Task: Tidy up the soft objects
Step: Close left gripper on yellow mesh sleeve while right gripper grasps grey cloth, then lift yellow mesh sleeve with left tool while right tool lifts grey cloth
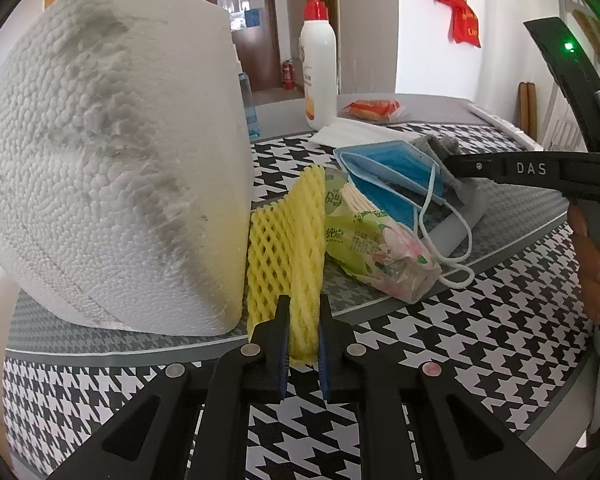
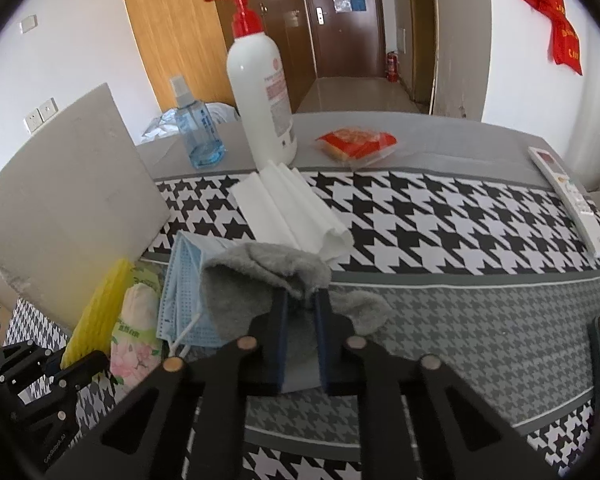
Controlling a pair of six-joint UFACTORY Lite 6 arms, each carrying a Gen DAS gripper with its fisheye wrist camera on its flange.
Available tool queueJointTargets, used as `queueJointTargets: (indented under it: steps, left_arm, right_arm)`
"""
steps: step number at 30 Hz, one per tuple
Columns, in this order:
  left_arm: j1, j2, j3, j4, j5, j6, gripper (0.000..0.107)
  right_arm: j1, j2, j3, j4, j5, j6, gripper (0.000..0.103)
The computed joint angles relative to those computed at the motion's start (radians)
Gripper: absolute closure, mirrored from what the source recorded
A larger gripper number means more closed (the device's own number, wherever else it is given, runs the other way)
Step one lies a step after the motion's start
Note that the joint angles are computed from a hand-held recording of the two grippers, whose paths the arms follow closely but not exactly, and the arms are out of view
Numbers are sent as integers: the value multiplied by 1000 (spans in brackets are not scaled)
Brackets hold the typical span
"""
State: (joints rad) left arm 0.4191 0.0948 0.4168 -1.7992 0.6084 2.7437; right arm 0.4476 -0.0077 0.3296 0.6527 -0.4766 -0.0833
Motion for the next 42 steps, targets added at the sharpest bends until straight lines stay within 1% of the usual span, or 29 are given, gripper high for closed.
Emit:
queueJointTargets:
  steps: [4, 9, 12, 16, 20, 24, 28, 30, 31, 32, 36, 37, 39, 40, 41, 42]
  left_arm:
    - [30, -24, -10, 53, 32, -25, 96]
    - [85, -93, -49, 113, 74, -35, 96]
    - [122, -122, -57, 162, 97, -68, 96]
    - [172, -161, -68, 231, 131, -107, 96]
    - [232, -192, -75, 302, 178, -137, 96]
    - [293, -226, -82, 372, 226, -164, 96]
    - [323, -238, -79, 404, 256, -173, 96]
    - [337, -241, -80, 416, 269, -173, 96]
    - [343, -239, -78, 422, 274, -173, 96]
    - [350, -239, -78, 428, 278, -172, 96]
    - [347, -229, -74, 432, 278, -173, 96]
    - [344, -229, -74, 431, 277, -174, 96]
    - [336, -225, -67, 431, 274, -184, 96]
    - [335, -223, -66, 431, 274, -185, 96]
    - [335, -217, -60, 433, 275, -187, 96]
    - [331, -215, -59, 433, 274, -190, 96]
  right_arm:
    - [36, -80, -33, 105, -4, -80, 90]
    - [97, -189, -75, 283, -17, -217, 90]
    - [121, -239, -89, 361, -22, -281, 90]
    - [175, -350, -118, 534, -36, -425, 90]
    - [222, -438, -137, 657, -58, -533, 90]
    - [294, -524, -152, 802, -113, -645, 90]
    - [361, -550, -148, 900, -182, -726, 90]
    - [346, -543, -151, 891, -155, -727, 89]
    - [318, -520, -148, 847, -111, -703, 89]
    - [308, -495, -144, 811, -94, -669, 89]
    - [293, -369, -104, 688, -73, -555, 88]
    - [283, -322, -85, 640, -64, -517, 86]
    - [278, -267, -61, 591, -60, -478, 76]
    - [279, -236, -46, 570, -64, -461, 65]
    - [282, -212, -33, 557, -70, -452, 58]
    - [282, -194, -21, 550, -75, -449, 55]
